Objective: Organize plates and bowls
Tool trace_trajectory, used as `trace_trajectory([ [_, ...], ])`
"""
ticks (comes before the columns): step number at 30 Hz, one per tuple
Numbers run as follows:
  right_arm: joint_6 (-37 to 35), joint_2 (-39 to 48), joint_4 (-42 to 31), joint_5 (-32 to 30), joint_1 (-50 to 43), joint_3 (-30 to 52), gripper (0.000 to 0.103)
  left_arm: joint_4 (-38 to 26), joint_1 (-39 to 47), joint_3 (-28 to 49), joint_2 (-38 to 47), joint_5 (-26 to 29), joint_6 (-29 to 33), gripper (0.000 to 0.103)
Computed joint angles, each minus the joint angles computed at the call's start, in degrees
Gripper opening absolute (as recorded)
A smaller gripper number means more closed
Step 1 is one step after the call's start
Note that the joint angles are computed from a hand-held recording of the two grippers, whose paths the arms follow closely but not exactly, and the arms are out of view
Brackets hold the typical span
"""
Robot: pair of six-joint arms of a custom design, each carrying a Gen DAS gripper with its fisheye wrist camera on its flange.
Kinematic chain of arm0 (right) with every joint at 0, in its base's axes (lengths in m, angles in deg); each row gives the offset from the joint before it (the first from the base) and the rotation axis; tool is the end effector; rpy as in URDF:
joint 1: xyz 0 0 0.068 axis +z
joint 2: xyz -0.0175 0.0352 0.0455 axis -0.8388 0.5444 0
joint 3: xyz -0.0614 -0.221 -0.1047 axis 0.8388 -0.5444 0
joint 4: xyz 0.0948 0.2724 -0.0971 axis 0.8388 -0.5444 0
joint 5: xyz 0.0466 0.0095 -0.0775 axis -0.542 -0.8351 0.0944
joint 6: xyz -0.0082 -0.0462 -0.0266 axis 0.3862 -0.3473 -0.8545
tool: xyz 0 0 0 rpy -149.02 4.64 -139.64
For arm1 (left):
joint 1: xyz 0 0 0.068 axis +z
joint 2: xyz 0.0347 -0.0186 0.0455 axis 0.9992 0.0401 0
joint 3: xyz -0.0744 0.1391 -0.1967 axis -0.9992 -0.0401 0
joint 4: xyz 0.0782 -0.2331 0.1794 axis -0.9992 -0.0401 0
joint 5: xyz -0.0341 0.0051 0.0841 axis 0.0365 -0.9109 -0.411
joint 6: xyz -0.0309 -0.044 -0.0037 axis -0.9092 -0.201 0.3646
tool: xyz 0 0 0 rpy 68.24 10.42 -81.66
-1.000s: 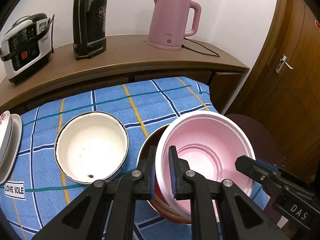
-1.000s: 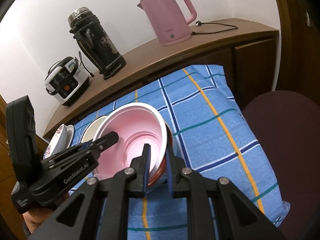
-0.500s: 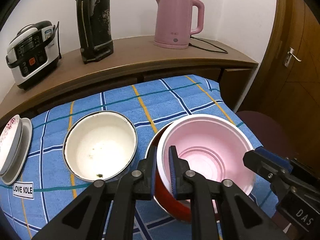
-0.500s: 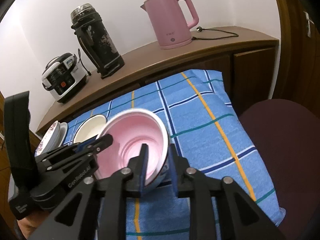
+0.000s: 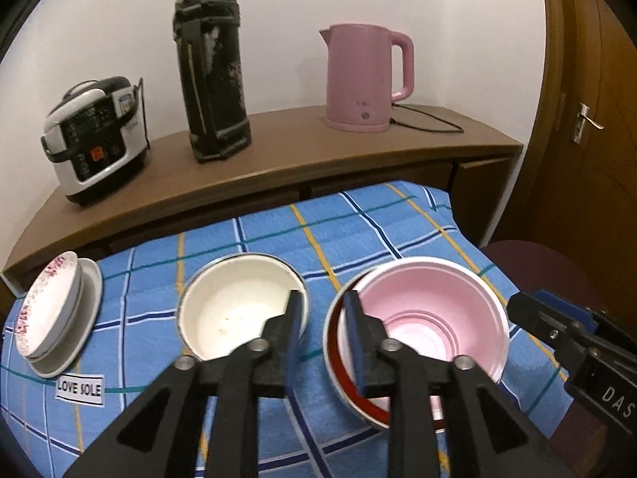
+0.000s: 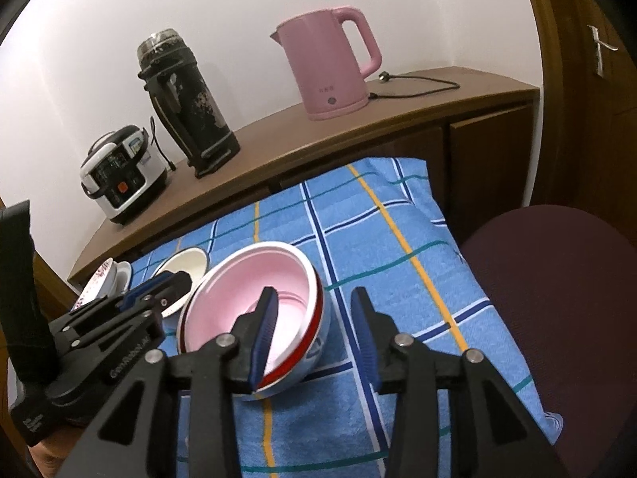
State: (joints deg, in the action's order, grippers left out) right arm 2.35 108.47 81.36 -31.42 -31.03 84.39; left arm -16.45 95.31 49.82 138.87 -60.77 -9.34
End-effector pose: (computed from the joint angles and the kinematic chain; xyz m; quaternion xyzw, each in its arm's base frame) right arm 0.2627 0.1283 0.0836 -0.0351 0.8986 0.1810 0.3981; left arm 0.2630 0.0316 0.0520 0.0055 0.9046 0.0046 0.4262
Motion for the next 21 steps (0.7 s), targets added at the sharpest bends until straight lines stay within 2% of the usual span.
trace_trajectory([
  [2, -0.12, -0.88, 0.45, 0.83, 0.57, -0.51, 0.04, 1.68, 0.72, -1.18, -1.1, -0.56, -0.2, 0.06],
  [3, -0.12, -1.02, 0.46, 1.24, 0.95, -0.55, 0.04, 2.63, 0.99, -1.86, -1.66, -0.86, -0.29, 0.063],
  [9, 0.32, -1.66, 1.28, 2.12, 2.13, -0.92, 0.039, 4.03, 2.63, -3.02, -3.07, -2.25, 0.96, 0.064],
  [14, 0.38, -2.43, 1.26, 3.36, 3.31, -0.82, 0.039, 3.93, 5.23, -2.38, -1.73, -0.57, 1.05, 0.064],
  [21, 0.08, -1.48, 0.2, 3.28, 5.42, 1.64, 0.039, 2.2, 13.76, -0.17, -0.42, 4.6, 1.49, 0.064],
])
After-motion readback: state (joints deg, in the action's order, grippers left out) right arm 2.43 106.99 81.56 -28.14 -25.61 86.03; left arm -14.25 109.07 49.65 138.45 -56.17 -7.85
